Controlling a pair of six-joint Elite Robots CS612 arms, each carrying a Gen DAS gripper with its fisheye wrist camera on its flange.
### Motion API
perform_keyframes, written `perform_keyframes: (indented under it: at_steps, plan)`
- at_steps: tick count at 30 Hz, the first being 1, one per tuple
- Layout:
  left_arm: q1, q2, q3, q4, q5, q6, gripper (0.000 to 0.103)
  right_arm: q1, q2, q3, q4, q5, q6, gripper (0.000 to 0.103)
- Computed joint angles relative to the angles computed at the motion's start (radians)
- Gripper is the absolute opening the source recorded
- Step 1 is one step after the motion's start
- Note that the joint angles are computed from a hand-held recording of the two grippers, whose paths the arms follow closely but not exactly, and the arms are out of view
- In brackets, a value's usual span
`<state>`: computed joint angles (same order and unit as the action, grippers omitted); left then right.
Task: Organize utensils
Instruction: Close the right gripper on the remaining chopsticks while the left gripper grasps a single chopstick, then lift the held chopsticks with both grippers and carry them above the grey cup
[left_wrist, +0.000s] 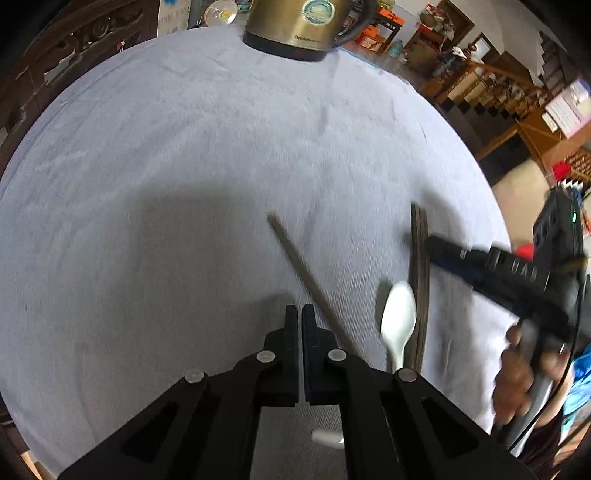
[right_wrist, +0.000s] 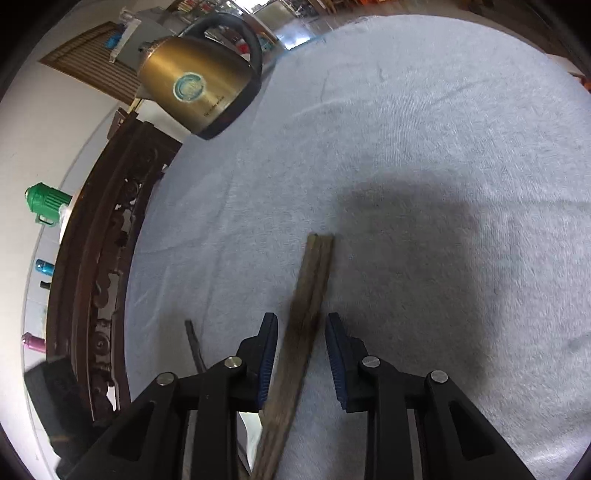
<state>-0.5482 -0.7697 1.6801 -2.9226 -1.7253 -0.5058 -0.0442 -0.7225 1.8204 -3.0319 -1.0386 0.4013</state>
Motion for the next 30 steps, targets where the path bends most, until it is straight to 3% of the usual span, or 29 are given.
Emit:
perform_keyframes:
  at_steps: [3, 6, 8, 16, 22, 30]
  plan:
    - [0.016, 0.03, -0.071, 0.075, -0.038, -0.022, 0.003, 0.007, 0.005, -0.021, 0.022, -0.01, 0.012, 0.03]
    - [0.026, 0.055, -0.115, 0.133, -0.075, -0.046, 0.006, 0.013, 0.012, -0.034, 0.028, -0.024, 0.015, 0.011]
    - [0.032, 0.076, -0.148, 0.142, -0.098, -0.069, 0.007, 0.011, 0.019, -0.036, 0.013, -0.012, 0.024, 0.008]
    - [0.024, 0.092, -0.191, 0.153, -0.052, -0.028, 0.007, -0.006, 0.018, 0.007, -0.143, 0.014, 0.053, 0.007]
    - [0.013, 0.085, -0.173, 0.071, -0.036, -0.035, 0.007, -0.031, -0.012, 0.07, -0.284, -0.002, 0.094, 0.007]
    - [0.023, -0.003, -0.058, -0.075, 0.002, -0.031, 0.006, -0.065, -0.049, 0.164, -0.489, -0.027, 0.174, 0.006]
